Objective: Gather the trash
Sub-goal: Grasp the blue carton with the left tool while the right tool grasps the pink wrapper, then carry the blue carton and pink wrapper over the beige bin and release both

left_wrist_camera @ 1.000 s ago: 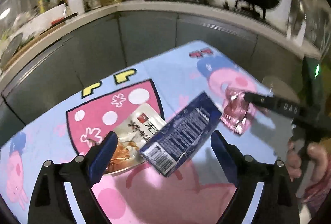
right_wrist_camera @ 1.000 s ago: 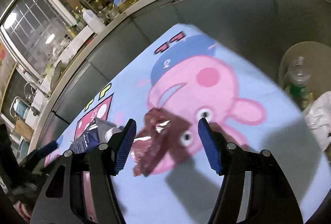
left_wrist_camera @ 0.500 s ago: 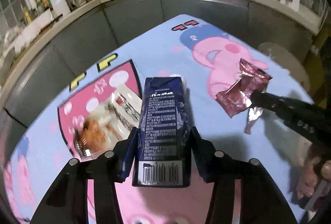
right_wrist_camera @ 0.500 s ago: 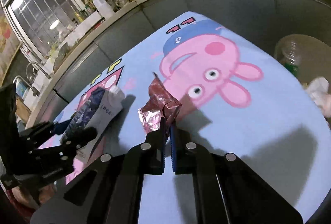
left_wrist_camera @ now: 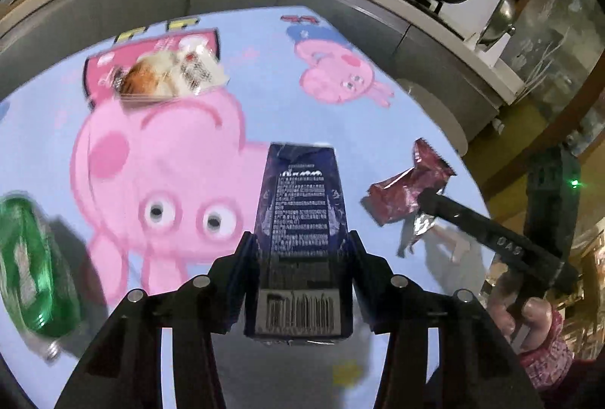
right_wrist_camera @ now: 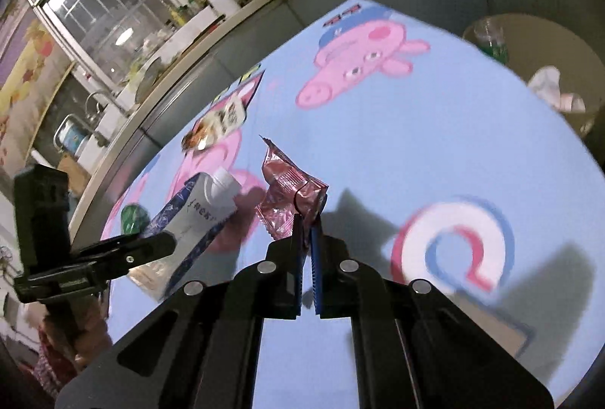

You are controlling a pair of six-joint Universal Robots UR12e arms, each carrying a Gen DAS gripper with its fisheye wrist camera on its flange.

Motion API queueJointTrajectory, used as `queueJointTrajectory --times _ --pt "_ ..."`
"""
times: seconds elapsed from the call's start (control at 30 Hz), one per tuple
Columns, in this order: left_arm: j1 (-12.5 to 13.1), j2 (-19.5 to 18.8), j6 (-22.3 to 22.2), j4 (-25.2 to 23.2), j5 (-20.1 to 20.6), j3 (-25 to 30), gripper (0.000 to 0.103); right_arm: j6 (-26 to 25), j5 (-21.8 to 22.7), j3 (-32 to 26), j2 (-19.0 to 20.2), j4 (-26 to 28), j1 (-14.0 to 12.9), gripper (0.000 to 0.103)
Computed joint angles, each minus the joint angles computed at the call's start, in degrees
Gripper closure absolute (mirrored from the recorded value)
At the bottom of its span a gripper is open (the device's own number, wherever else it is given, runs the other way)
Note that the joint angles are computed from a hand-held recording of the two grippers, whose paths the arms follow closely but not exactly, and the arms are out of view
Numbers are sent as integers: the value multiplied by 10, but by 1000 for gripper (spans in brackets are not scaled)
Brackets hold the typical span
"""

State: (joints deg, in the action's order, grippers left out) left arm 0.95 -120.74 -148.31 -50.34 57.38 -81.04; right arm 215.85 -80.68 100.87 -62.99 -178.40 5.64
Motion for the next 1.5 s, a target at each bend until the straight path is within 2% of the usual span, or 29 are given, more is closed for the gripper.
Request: queueJointTrajectory --times 0.13,0.17,0.23,0.27,0.3,0.37,0.47,0.63,0.67,0.73,0.77,0.8,0.87,1.0,1.13,1.33,1.5 --pt "3 15 -3 17 23 -33 53 -2 6 11 -5 6 4 96" --pt "2 16 -3 18 27 -35 49 -4 -1 9 -4 11 7 94" --pt "-2 16 -2 19 41 -35 41 -4 -7 8 -3 19 8 81" --pt "-3 15 -4 19 44 -32 32 2 -9 9 -2 14 8 70" --pt "-3 15 -9 27 42 -32 28 4 -16 10 -2 11 10 54" --pt "-4 17 -13 42 36 -35 24 2 -35 13 -4 0 13 45" --pt "-9 16 -12 49 47 -33 24 -8 -47 14 -6 1 16 45" --pt "-24 15 -2 72 107 -39 25 -3 -44 18 -5 6 12 45" --pt "-26 15 1 76 116 -41 31 -1 -42 17 -4 6 11 45" --pt "-28 13 9 71 129 -40 44 1 -41 17 -2 -1 11 57" --pt "-26 12 17 51 114 -37 51 -7 -31 14 0 2 9 82" --pt "-25 13 16 56 114 -39 51 -17 -25 10 2 11 9 102" --pt "-27 14 20 56 116 -41 52 -25 -23 6 5 14 11 102" --pt "-21 11 26 -15 53 -16 53 -14 -34 16 1 -20 6 102" --pt "-29 3 44 -68 11 13 53 19 -48 33 -7 -33 -9 102" --pt "-67 -30 74 -116 -14 79 54 63 -73 66 -26 -59 -43 102" --pt "-109 -71 101 -162 -23 153 54 113 -91 85 -37 -62 -86 102"
